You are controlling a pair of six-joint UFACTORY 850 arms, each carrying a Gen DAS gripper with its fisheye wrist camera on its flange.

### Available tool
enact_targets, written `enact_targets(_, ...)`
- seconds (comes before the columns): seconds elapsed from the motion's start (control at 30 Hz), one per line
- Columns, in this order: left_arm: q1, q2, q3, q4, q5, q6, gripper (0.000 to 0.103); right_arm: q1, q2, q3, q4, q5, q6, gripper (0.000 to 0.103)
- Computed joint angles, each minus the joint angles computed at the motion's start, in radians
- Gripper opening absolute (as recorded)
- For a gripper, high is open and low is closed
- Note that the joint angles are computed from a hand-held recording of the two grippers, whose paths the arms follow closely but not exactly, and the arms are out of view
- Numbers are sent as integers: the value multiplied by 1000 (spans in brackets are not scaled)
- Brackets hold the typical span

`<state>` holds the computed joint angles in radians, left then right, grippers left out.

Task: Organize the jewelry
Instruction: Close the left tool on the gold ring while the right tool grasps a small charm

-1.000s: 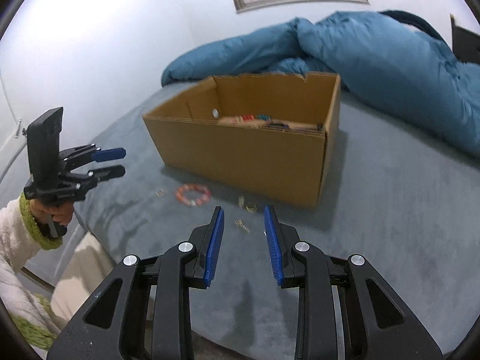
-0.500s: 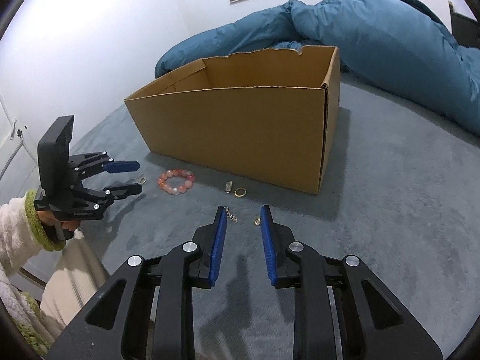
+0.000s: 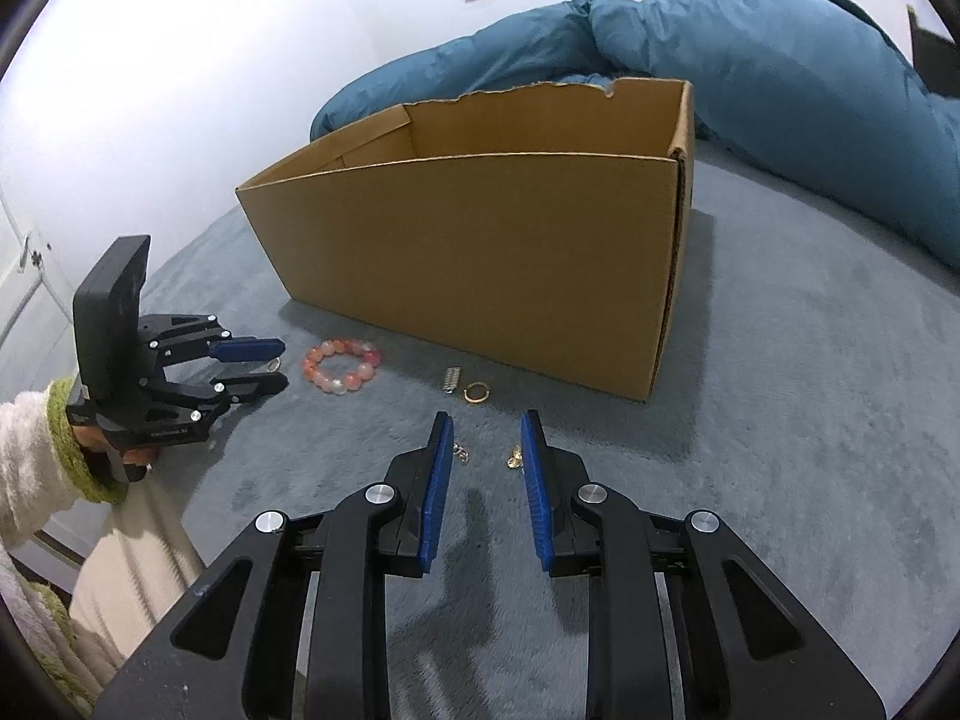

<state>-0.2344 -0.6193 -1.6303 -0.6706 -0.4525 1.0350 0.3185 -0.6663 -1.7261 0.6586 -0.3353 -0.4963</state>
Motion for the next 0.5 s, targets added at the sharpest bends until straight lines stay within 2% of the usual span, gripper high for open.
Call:
enact_targets(0.23,3,-7,-11,-1,-5,6,15,24,-11,-17,-268,19,134,22)
enact_targets(0.3,2,-3,-6,-1,0,5,12,26,-14,-19,-288,17,127,22)
enact_targets(0.5,0,5,9,-17,11,19,11,23,-15,-13,-284,18,89,22)
